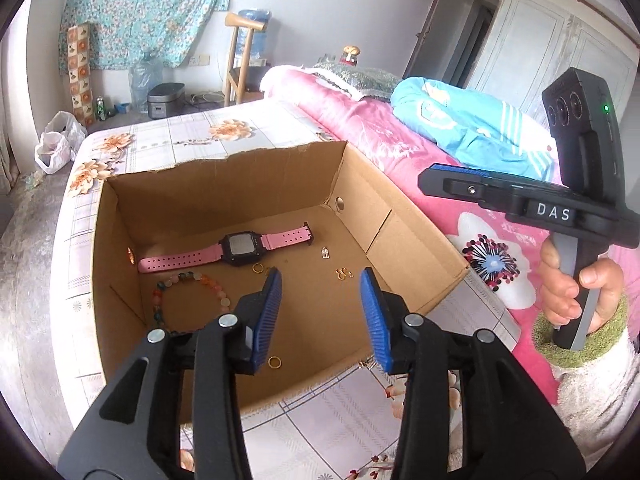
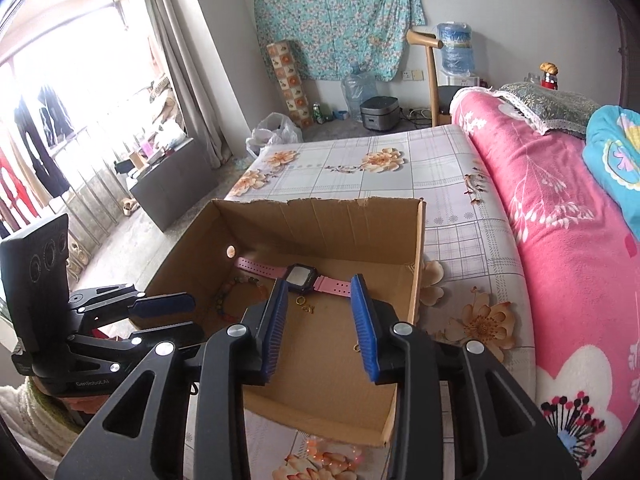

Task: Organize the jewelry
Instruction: 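Move both tools back out of the box toward the pink bead bracelet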

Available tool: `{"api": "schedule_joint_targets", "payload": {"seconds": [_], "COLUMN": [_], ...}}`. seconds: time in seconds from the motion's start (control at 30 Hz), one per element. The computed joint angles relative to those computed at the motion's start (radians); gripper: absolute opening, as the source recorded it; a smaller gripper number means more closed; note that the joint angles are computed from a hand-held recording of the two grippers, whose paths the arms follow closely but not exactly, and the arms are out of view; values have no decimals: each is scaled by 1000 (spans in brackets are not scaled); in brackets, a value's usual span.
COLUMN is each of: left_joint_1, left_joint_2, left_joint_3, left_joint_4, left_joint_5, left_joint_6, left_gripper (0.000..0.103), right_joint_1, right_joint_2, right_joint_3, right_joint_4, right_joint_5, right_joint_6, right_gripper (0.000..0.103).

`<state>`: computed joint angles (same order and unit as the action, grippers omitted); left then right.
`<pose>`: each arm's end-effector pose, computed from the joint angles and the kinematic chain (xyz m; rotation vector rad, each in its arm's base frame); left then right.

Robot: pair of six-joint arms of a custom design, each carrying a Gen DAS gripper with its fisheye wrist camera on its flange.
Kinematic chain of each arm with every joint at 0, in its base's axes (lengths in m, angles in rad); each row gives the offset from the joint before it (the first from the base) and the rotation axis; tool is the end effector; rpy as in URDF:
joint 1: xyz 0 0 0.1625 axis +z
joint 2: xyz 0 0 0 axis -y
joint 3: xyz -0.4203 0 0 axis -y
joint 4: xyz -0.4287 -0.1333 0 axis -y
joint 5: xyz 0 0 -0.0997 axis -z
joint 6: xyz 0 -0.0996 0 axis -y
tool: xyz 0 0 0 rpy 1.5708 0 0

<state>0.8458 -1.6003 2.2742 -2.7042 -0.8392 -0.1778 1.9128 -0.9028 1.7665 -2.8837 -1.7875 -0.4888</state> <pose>-0.1454 -0.4655 0.2929 0.4624 2.4814 -0.9492 0.3304 -0.5945 0.1222 1.0776 -2.6175 0.6222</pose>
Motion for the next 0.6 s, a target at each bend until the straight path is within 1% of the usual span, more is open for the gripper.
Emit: {"api": "schedule_joint_targets", "payload": {"seconds": [0.03,0.1,0.13,0.2,0.27,0.33,0.4,0.47,0.5,0.6], "left_joint_1": [-19,-57,-80,-121,-154,-176,-183,-168,-157,-129], "left_joint_2": [-27,-85,-113,-167,-217,-250,-257,-239,-224,-160], "left_joint_3": [24,69,95,141,187,227,258,275,281,295], "left_joint_4": [-1,18,30,53,79,105,120,139,144,138], "left_joint_5": [12,43,66,102,125,134,136,118,112,112], "left_joint_6": [-3,-17,-25,-39,-62,-90,-122,-158,-173,-204], "left_gripper": [44,52,54,63,69,73,76,77,77,77], "right_joint_1": [0,-4,-8,-16,-30,-49,-69,-92,-105,-129], "right_joint_2": [-23,-72,-97,-141,-178,-199,-201,-189,-183,-141], "right_joint_3": [28,90,120,180,238,286,321,348,362,381], "right_joint_4": [-21,-65,-84,-123,-160,-187,-212,-226,-230,-244], "right_joint_5": [10,30,38,49,61,61,51,40,38,-7], "right_joint_6": [4,9,13,26,42,71,105,141,156,194], "right_gripper": [36,39,41,41,42,42,42,42,42,42]}}
